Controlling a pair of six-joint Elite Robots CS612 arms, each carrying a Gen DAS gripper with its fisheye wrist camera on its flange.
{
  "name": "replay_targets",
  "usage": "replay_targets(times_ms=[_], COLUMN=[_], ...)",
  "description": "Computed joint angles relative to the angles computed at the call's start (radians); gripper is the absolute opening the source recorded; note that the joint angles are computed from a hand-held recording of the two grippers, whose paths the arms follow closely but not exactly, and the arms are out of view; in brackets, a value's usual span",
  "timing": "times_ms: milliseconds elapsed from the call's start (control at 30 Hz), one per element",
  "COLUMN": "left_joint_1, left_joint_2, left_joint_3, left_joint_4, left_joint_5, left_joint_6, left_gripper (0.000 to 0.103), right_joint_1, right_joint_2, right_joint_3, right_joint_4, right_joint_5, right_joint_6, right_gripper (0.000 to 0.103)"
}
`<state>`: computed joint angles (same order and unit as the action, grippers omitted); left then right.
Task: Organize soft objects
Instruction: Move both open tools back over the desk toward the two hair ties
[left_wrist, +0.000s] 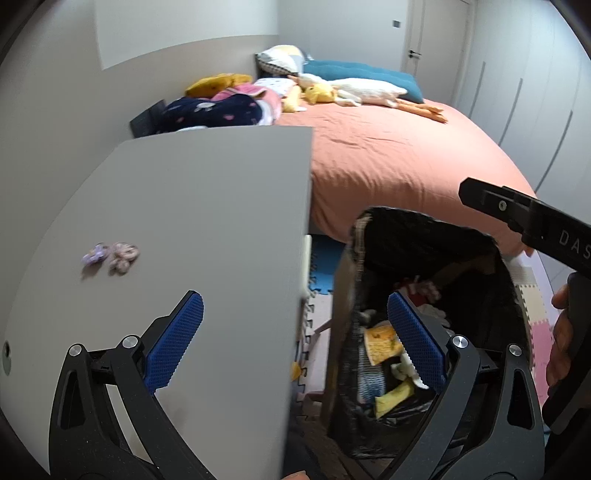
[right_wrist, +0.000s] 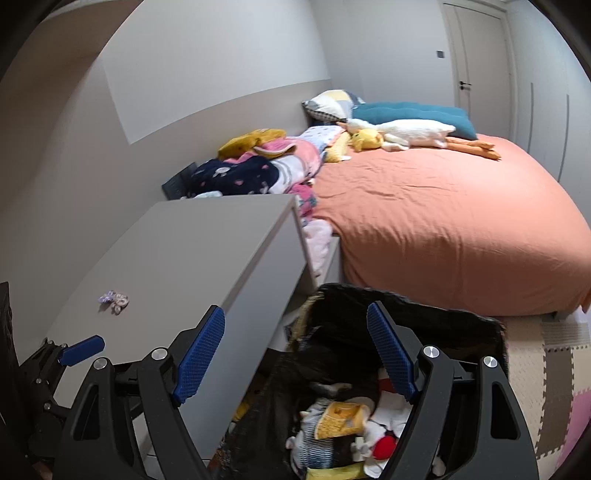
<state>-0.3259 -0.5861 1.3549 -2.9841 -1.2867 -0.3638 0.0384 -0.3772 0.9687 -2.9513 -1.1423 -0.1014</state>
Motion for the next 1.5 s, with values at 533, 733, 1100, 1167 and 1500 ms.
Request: replay_targets(times_ms=[533, 733, 1100, 1167, 1500], left_joint_1=[0.064, 0.087, 0.129, 0.139, 0.172], left_joint_2=[-0.035, -0.039, -0.053, -0.056, -0.071], left_joint_3=[0.075, 0.088, 0.123, 0.132, 0.166], left_joint_4=[-0.005, -0.001, 0.023, 0.029, 0.042], left_joint_5=[0.052, 0.055, 0.085, 0.088, 0.104], left_joint_6=[-0.090, -0.112, -0.167, -0.193, -0.262], left_gripper=[0.097, 0.097, 0.097, 0.097, 0.097], right_joint_1=[0.073, 0.094, 0.137, 0.145, 0.186], right_joint_2=[0.052, 0.073, 0.135, 0.147, 0.206], right_joint_3=[-0.117, -0.162, -0.290, -0.316, -0.440], right_joint_4=[0.141, 0.194, 0.321, 0.346, 0.470], right_joint_5=[0.017, 0.018, 0.042, 0.048, 0.046], right_joint_6=[-0.075, -0.100, -0.156, -0.170, -0.245], right_gripper=[0.080, 0.080, 0.080, 0.080, 0.080])
